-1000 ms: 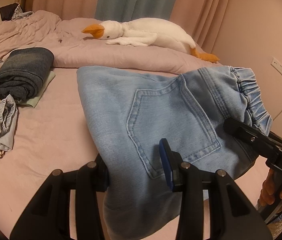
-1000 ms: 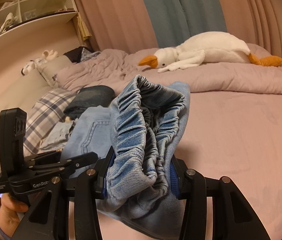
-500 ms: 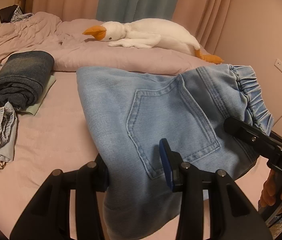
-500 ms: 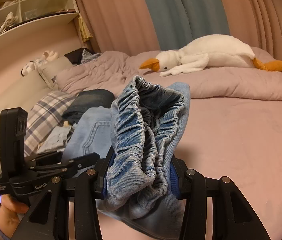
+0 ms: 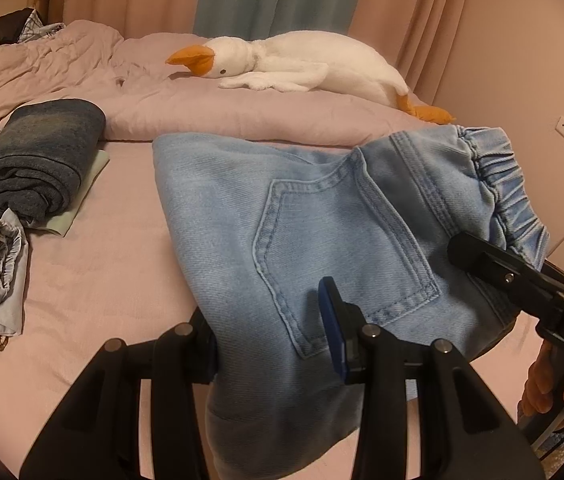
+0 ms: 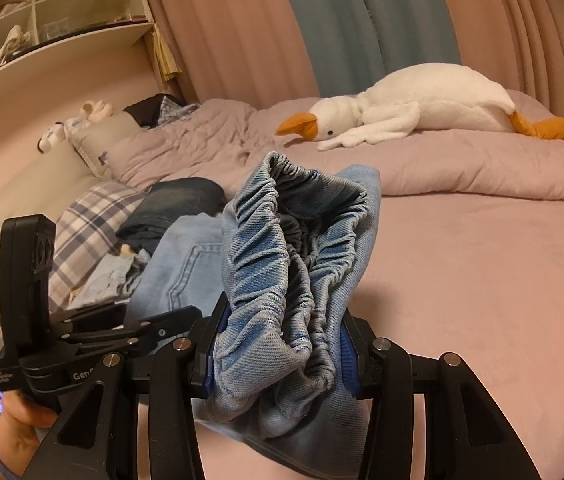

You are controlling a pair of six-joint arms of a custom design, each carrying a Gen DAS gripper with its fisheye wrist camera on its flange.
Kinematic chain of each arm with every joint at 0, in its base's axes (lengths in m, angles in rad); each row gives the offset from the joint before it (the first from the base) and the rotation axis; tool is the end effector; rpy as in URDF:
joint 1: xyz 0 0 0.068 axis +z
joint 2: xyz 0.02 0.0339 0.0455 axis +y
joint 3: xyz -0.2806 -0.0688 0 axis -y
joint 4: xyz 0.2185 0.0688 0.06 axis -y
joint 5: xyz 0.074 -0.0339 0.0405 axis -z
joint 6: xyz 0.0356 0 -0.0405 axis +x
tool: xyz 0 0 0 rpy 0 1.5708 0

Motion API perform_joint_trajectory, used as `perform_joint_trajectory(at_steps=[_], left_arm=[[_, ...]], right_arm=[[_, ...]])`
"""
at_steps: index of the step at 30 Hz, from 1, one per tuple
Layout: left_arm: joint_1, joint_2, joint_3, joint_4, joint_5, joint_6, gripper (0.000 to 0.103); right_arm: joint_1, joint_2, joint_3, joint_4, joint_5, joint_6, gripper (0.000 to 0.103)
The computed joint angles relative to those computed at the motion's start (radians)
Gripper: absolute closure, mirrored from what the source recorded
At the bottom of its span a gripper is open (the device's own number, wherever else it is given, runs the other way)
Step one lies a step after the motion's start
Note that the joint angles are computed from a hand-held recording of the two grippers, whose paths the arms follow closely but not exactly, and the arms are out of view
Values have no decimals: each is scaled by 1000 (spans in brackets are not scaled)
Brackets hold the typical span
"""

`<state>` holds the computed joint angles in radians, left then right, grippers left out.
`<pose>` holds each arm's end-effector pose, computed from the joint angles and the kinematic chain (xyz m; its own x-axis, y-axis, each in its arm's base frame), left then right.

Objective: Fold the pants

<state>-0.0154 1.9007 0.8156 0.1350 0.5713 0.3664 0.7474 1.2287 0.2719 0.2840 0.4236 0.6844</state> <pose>0.3261 -0.0243 0.1292 -0.6421 0.3113 -0.7006 0.5971 0.7763 -0.2023 0.1449 0.1144 0.1675 -0.5968 0.2327 -0.7679 -0.0085 0.9552 0.2960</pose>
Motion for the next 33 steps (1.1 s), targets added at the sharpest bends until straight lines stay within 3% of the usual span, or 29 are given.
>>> perform_joint_trajectory(at_steps=[33], left_arm=[[-70, 166, 114, 22, -79, -45, 63]], right_arm=[[-63, 199, -5, 169, -59, 21, 55]])
